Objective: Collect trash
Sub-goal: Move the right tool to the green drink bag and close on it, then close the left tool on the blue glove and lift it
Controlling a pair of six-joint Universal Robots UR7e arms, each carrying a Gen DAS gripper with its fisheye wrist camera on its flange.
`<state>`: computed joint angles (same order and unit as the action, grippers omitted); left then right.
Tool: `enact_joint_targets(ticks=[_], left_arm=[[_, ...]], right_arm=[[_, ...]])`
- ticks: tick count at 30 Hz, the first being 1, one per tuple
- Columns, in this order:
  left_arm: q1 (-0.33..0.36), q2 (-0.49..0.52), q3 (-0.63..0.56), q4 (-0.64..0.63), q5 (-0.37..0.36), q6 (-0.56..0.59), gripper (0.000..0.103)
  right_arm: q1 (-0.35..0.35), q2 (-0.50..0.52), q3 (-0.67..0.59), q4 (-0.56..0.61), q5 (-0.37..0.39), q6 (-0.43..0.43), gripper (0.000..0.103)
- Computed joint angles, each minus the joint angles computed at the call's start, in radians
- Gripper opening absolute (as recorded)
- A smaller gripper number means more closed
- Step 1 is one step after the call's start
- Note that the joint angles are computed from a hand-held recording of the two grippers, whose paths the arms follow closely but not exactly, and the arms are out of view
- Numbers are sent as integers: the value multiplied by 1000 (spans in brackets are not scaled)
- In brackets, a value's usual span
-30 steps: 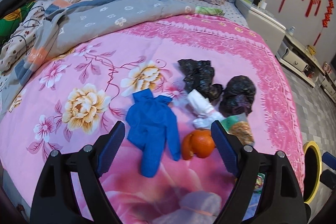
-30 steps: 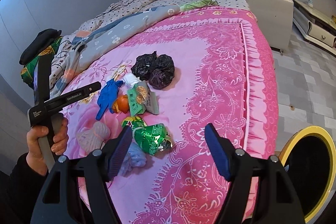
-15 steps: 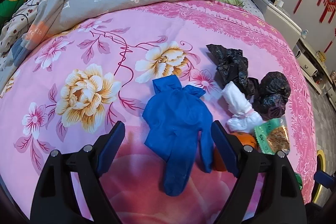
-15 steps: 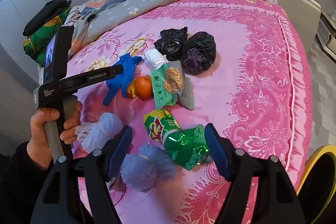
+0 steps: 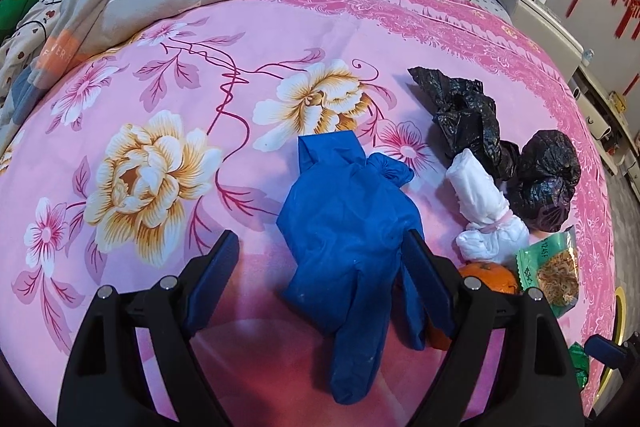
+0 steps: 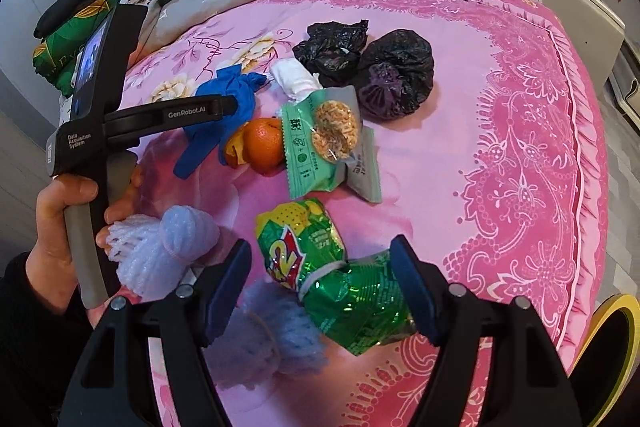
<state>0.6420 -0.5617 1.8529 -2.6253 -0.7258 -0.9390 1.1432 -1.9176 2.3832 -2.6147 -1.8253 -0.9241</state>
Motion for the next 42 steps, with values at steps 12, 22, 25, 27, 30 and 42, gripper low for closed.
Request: enact_joint_targets(ticks=[12, 22, 25, 27, 30, 42], left_arm=[[1, 36, -34, 32, 30, 39, 51], [-3, 49, -33, -18, 27, 93, 20], [-5, 46, -28, -36, 22, 99, 17], [-6, 40, -20, -50, 17, 96, 15], [-9, 29, -8, -64, 14, 81, 15], [-42, -24, 60, -160, 28, 67, 14]], right_arm=[[-43, 40, -10, -10, 30, -13, 64], [-67, 45, -7, -3, 63, -26, 41], [-66, 39, -6, 1, 61, -27, 41], [-67, 32, 0, -4, 61, -30, 40], [-73, 18, -1, 13, 74, -19, 40], [-94, -74, 1, 23, 131, 10, 40]])
